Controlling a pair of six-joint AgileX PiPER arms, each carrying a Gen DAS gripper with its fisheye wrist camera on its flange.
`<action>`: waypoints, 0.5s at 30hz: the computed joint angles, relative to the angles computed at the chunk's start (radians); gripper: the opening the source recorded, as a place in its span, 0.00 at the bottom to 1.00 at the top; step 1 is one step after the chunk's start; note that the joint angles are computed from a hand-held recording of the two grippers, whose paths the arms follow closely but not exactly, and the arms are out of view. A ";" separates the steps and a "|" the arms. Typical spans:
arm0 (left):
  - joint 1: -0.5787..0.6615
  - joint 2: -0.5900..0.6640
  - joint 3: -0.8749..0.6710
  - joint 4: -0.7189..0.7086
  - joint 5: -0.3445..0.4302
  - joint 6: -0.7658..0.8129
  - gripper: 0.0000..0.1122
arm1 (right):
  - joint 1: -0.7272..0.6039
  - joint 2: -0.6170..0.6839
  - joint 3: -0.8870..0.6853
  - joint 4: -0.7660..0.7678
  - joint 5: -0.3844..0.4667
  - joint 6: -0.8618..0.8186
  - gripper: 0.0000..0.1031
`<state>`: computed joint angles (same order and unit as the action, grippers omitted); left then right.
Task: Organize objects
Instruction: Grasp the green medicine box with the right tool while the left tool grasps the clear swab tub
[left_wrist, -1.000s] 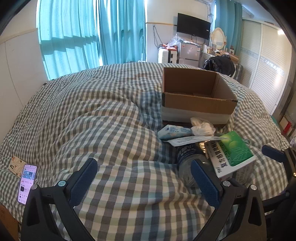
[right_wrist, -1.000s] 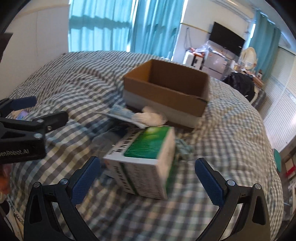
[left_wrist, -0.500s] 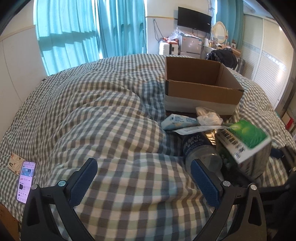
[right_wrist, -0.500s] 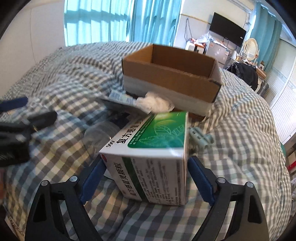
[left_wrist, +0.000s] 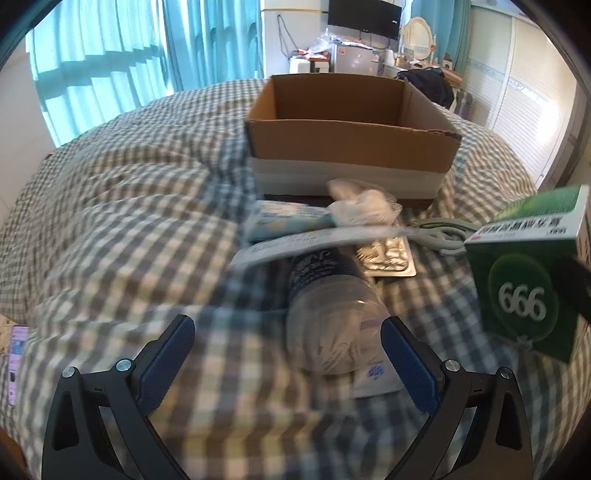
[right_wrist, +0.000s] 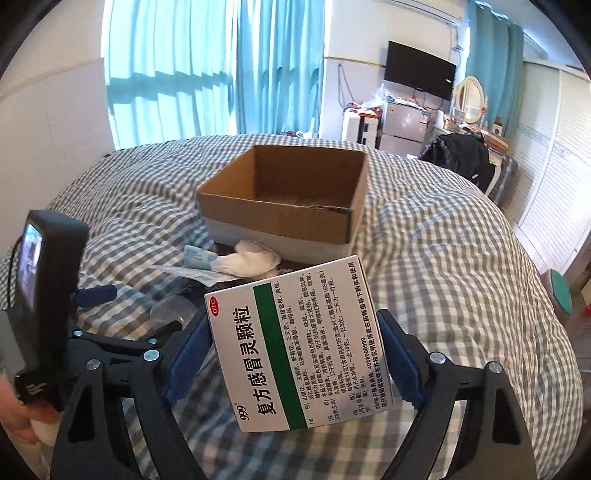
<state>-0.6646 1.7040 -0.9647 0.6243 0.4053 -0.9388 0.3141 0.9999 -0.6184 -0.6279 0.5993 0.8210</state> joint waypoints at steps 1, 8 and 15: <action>0.001 0.014 -0.013 -0.035 -0.010 0.037 0.92 | -0.030 -0.001 0.002 0.034 -0.016 -0.039 0.83; -0.037 0.125 -0.078 0.023 0.022 0.006 0.72 | -0.090 -0.011 0.032 0.106 -0.076 -0.108 0.83; -0.005 0.088 -0.036 -0.138 -0.039 0.176 0.58 | -0.112 -0.003 0.037 0.113 -0.089 -0.137 0.83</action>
<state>-0.6692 1.7915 -1.0007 0.4864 0.3659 -0.7629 0.2017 0.9973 -0.5817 -0.5145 0.5102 0.6836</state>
